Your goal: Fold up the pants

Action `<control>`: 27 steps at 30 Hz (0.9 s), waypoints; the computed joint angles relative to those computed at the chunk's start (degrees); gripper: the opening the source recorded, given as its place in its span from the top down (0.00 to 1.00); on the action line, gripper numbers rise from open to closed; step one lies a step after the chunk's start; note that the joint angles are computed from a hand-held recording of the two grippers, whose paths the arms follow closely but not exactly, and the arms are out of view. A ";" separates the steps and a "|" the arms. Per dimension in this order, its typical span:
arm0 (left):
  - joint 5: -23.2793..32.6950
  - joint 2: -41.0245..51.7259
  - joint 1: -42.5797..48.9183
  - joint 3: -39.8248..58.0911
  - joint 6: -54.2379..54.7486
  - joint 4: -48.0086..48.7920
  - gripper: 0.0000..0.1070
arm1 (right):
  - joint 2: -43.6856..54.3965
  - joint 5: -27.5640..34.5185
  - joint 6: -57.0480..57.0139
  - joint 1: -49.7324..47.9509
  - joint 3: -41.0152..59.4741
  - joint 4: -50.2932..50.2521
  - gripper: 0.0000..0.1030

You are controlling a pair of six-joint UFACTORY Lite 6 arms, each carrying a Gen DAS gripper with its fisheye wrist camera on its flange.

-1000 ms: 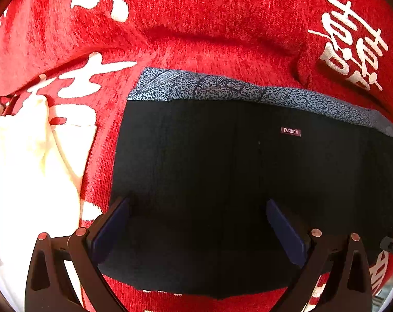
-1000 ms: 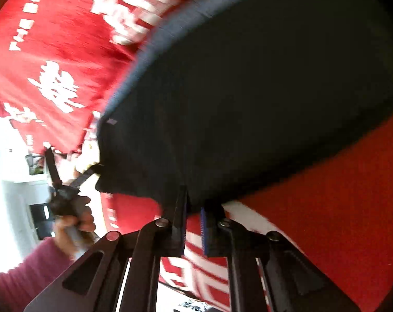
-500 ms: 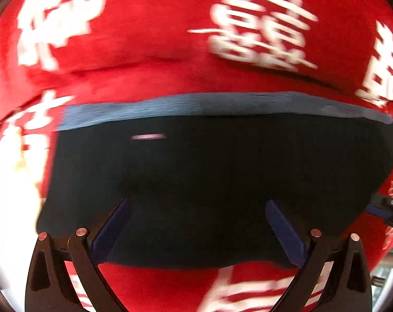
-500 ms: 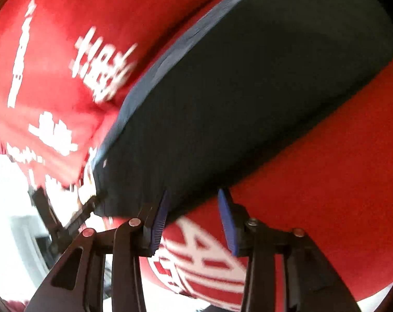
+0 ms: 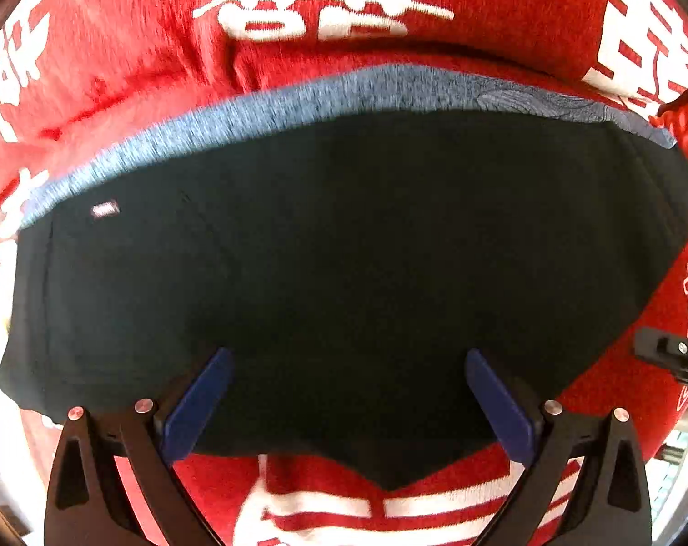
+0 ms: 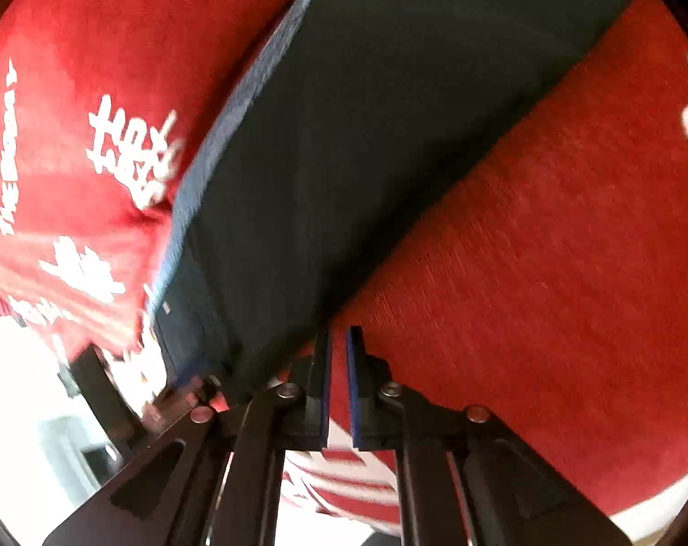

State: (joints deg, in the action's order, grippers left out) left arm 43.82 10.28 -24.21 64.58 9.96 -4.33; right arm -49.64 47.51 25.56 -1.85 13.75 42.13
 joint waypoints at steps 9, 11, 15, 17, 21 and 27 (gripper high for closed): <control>2.14 20.17 2.09 30.16 -7.40 3.61 0.04 | 30.55 -3.26 -18.60 -2.78 27.39 -7.17 0.64; 3.05 26.36 1.94 37.61 -10.65 5.39 0.04 | 42.38 -6.72 -24.50 -1.66 35.31 -4.49 0.66; 4.24 34.21 1.43 44.16 -18.60 14.85 0.04 | 59.46 -10.12 -28.92 1.57 48.81 -4.27 0.67; 3.78 36.27 2.83 44.53 -20.94 17.51 0.04 | 64.13 -10.77 -28.50 3.55 52.12 -6.59 0.67; 3.45 40.57 5.04 48.27 -21.64 21.14 0.04 | 70.01 -14.04 -24.83 5.33 56.25 -14.21 0.70; 5.85 40.64 6.95 51.21 -15.95 14.59 0.04 | 69.90 -11.41 -20.57 3.96 58.46 -18.84 0.67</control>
